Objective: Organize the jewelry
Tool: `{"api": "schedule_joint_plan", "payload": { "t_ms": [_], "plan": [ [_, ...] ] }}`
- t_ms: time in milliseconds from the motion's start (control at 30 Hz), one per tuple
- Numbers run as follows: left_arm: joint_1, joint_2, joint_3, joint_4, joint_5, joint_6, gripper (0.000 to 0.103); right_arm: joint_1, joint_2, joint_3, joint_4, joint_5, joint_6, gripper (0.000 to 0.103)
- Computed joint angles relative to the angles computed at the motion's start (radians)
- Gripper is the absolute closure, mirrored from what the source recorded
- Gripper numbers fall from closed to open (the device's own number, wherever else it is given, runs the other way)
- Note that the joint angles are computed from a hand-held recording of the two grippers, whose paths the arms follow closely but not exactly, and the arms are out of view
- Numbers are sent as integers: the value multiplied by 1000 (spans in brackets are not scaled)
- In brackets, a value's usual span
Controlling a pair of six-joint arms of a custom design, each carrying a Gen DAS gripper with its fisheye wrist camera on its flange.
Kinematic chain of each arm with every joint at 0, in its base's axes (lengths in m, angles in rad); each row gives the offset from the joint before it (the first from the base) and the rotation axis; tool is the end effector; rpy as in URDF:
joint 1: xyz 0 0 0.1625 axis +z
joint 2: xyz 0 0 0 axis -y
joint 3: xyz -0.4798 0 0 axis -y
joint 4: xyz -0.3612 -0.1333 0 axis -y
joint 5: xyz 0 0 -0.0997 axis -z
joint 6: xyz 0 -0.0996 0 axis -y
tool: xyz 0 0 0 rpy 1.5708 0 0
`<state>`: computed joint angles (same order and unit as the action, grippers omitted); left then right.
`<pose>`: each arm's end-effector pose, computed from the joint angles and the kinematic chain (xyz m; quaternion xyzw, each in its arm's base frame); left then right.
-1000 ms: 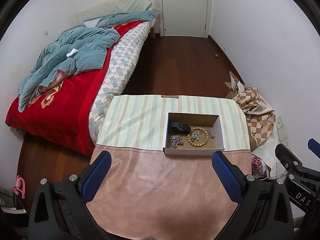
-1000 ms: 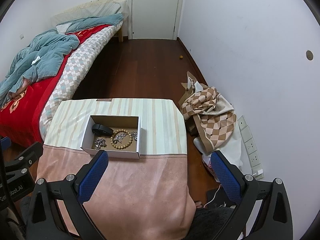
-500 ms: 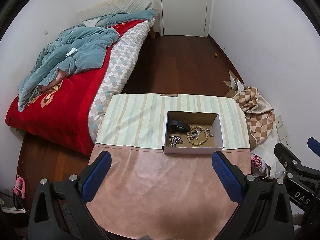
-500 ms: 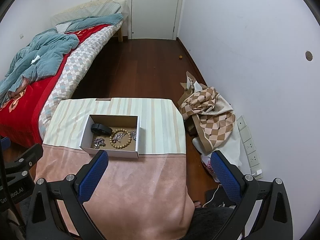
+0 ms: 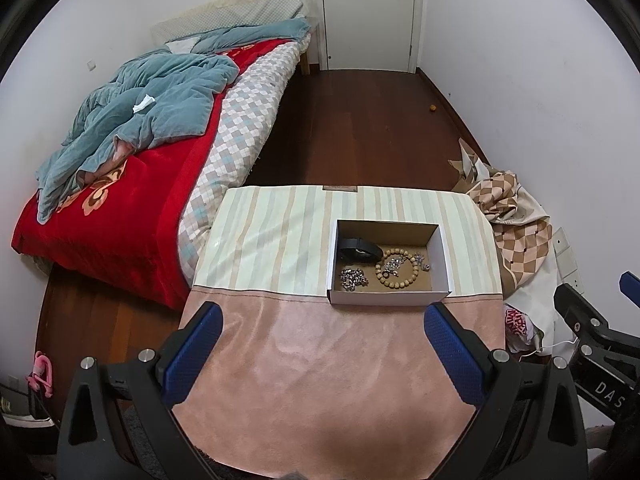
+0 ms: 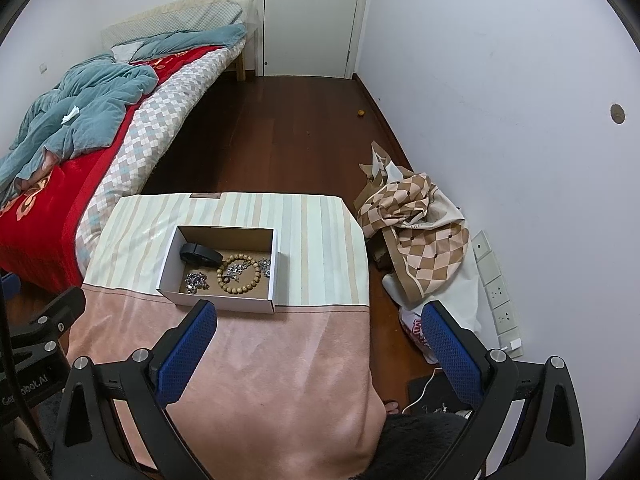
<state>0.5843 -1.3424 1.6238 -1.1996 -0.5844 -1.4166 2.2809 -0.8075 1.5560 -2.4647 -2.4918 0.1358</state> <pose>-0.2989 -0.4571 0.4253 -0.0298 0.8475 -0.3163 0.4252 0.4997 -0.4984 0.2182 0.2221 -0.8660 0.2413 0.3775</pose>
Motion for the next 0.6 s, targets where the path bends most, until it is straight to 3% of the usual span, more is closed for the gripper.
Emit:
{"api": "schedule_joint_plan", "payload": {
  "t_ms": [600],
  "plan": [
    [-4, -10, -2, 17, 4, 3, 0, 0, -4, -7, 4, 5, -10, 0]
  ]
}}
